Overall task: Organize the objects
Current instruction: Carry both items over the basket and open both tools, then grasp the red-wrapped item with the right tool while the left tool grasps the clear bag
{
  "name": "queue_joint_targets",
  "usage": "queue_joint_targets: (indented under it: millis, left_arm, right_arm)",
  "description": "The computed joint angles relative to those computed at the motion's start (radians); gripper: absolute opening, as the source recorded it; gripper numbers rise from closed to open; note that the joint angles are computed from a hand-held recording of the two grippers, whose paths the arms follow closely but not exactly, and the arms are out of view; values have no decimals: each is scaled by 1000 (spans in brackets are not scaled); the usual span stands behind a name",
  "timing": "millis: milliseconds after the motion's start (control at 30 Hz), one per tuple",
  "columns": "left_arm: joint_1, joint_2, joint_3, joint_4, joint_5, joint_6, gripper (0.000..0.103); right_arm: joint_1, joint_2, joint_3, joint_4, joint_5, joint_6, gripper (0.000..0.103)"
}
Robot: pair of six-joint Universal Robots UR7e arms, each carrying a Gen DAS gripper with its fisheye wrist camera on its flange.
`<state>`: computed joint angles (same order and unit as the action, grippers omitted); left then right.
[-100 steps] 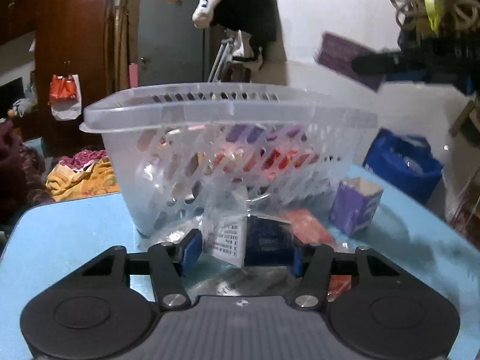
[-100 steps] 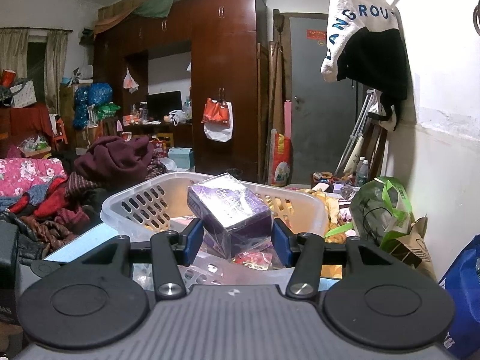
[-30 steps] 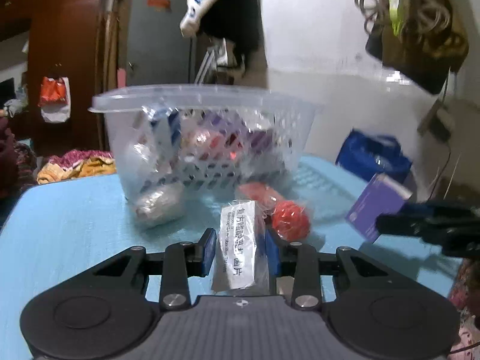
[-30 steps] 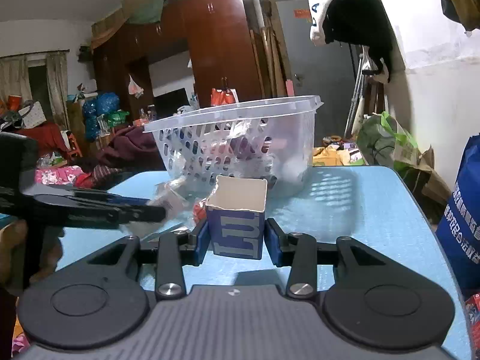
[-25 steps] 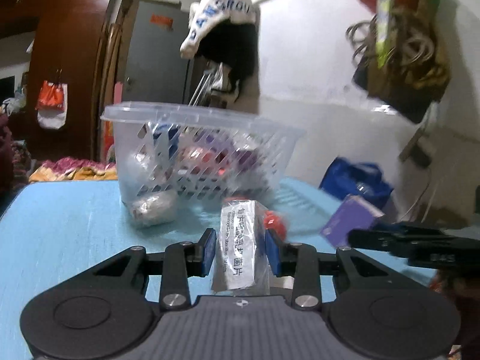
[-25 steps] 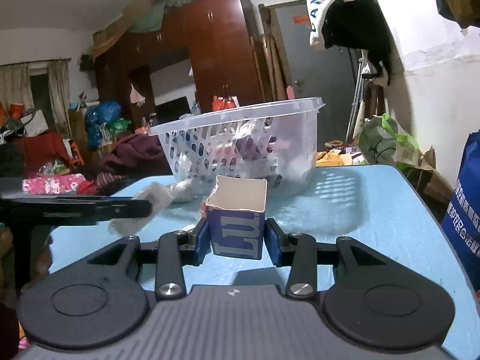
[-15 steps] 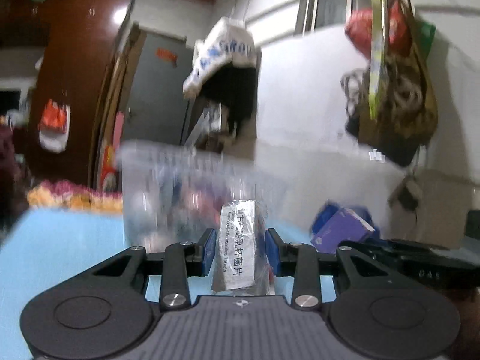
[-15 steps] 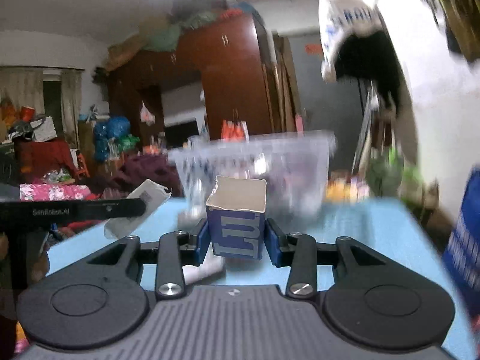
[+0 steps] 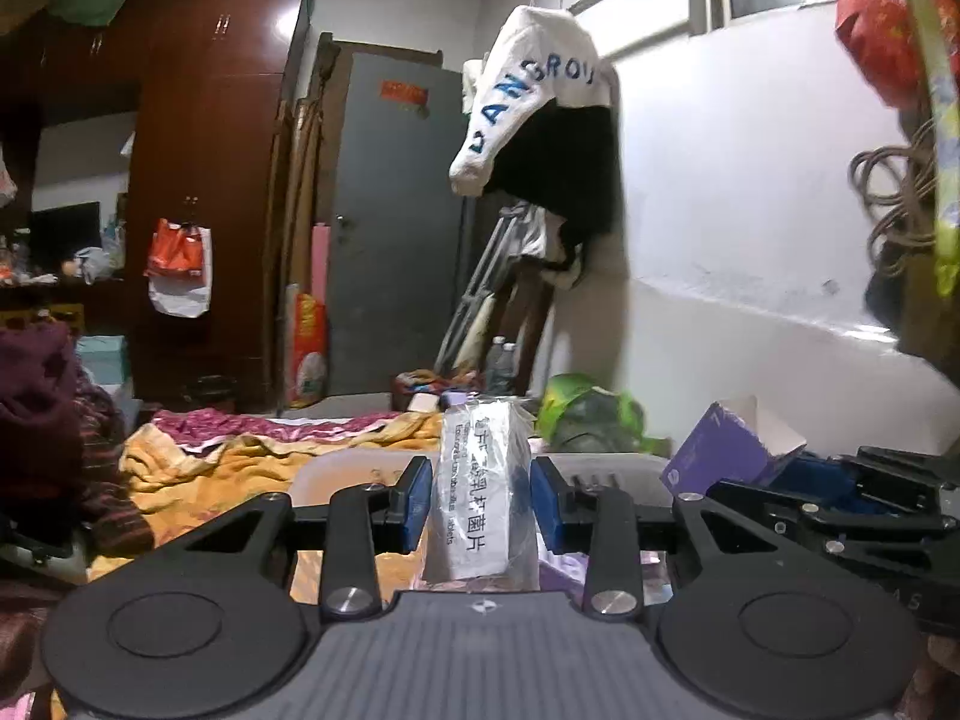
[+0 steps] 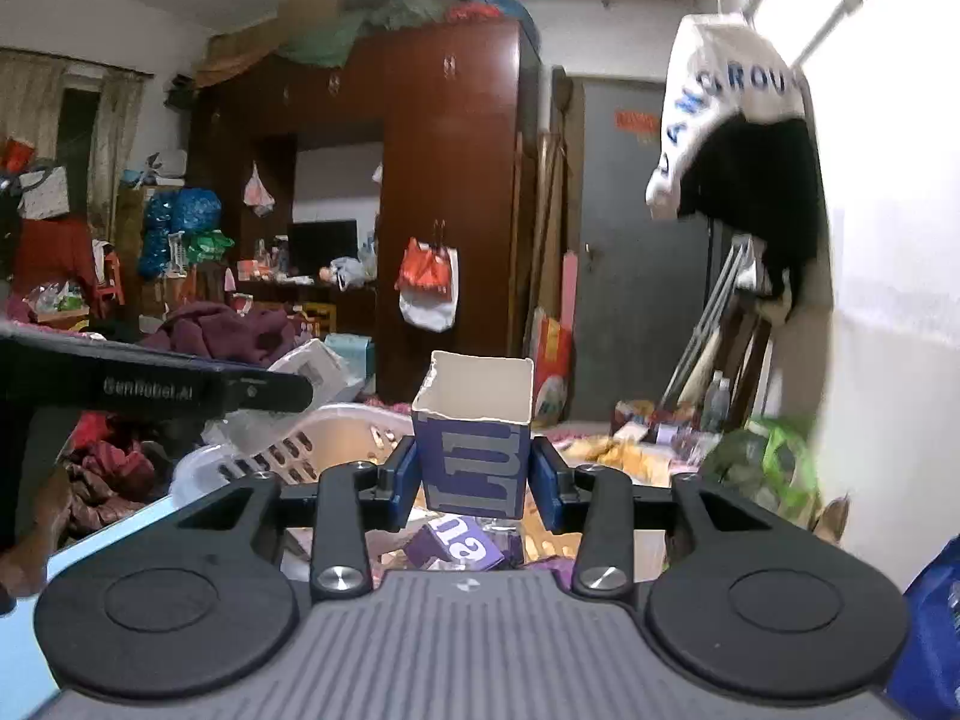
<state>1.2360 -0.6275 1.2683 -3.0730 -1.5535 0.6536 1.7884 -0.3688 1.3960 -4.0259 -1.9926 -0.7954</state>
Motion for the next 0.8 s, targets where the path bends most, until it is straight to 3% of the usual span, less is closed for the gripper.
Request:
queue_joint_targets:
  millis: [33, 67, 100, 167, 267, 333, 400, 467, 500, 633, 800]
  left_arm:
    - [-4, 13, -16, -8, 21, -4, 41]
    - [-8, 25, -26, -22, 47, -2, 49]
    - [-15, 36, -39, -21, 82, 17, 70]
    - [-25, 42, -32, -60, 142, 53, 74]
    - [4, -31, 57, -76, 17, 50, 74]
    - [29, -100, 138, -56, -69, 59, 76]
    - [55, -157, 228, -69, -113, 100, 90]
    - [76, -192, 304, -85, -95, 120, 91]
    - [84, -196, 323, -81, -80, 126, 91]
    - [101, -158, 319, -50, 7, 143, 91]
    - [95, -78, 193, 78, 120, 42, 89]
  right_arm:
    - [-5, 0, -10, 12, -3, 4, 44]
    - [-7, 1, -16, 23, -14, 16, 46]
    - [-10, -2, -19, 38, -19, 28, 53]
    - [-5, 13, -28, -7, -51, 15, 91]
    - [7, 11, 33, -122, -29, -16, 103]
    - [18, -10, 126, -183, -8, 10, 103]
    - [23, -17, 213, -259, 12, 35, 103]
    - [17, -8, 282, -325, 31, 85, 103]
    - [19, -5, 313, -318, 4, 127, 103]
    - [-16, -38, 360, -92, -32, 271, 103]
    - [-36, -24, 324, 26, -57, 319, 96]
